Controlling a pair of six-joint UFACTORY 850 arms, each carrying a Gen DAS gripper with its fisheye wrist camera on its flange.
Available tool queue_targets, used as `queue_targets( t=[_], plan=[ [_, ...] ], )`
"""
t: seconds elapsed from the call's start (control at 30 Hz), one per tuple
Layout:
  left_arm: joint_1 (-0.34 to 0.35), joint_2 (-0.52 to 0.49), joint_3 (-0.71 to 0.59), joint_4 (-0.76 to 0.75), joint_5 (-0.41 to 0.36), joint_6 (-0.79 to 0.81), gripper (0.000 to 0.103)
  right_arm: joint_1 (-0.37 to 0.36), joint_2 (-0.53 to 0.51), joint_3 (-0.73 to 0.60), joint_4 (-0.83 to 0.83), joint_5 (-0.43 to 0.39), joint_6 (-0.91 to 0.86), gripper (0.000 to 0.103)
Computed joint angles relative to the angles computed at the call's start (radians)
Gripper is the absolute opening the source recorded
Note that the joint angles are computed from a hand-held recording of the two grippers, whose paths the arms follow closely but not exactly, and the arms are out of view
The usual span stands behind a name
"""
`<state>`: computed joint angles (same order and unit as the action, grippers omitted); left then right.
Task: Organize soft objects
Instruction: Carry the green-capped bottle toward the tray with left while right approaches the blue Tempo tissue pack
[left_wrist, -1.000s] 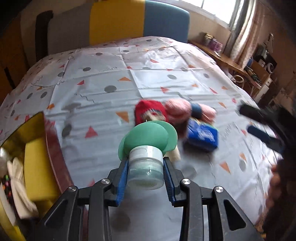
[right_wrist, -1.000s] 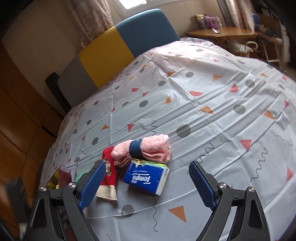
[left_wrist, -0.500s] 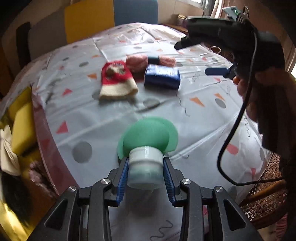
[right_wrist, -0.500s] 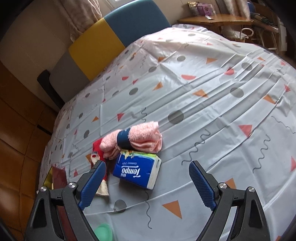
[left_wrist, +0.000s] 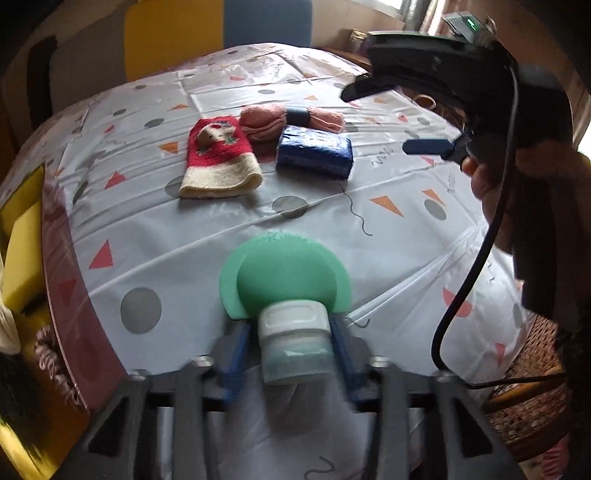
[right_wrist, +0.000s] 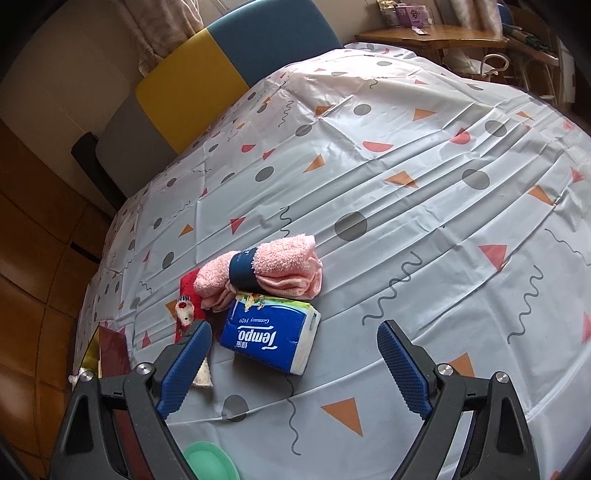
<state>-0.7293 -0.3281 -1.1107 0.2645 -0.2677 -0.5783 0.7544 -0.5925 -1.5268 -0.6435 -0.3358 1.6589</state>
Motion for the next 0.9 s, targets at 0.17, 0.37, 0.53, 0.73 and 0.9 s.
queue_targets(
  t=[0.17, 0.37, 0.53, 0.73, 0.9],
  plan=[
    [-0.010, 0.016, 0.029, 0.141, 0.031, -0.137, 0.036, 0.000, -0.019, -0.024, 0.040, -0.018, -0.056, 0.095],
    [-0.016, 0.052, 0.063, 0.168, 0.053, -0.171, 0.036, 0.010, -0.112, -0.158, 0.119, -0.115, -0.250, 0.101],
    [-0.023, 0.100, 0.098, 0.231, 0.072, -0.236, 0.036, 0.003, -0.185, -0.249, 0.226, -0.163, -0.383, 0.101],
    [-0.028, 0.156, 0.134, 0.333, 0.083, -0.346, 0.036, 0.005, -0.223, -0.304, 0.267, -0.199, -0.515, 0.067],
    [-0.013, 0.243, 0.185, 0.410, 0.097, -0.465, 0.036, 0.006, -0.184, -0.281, 0.381, -0.191, -0.689, 0.036]
  ],
)
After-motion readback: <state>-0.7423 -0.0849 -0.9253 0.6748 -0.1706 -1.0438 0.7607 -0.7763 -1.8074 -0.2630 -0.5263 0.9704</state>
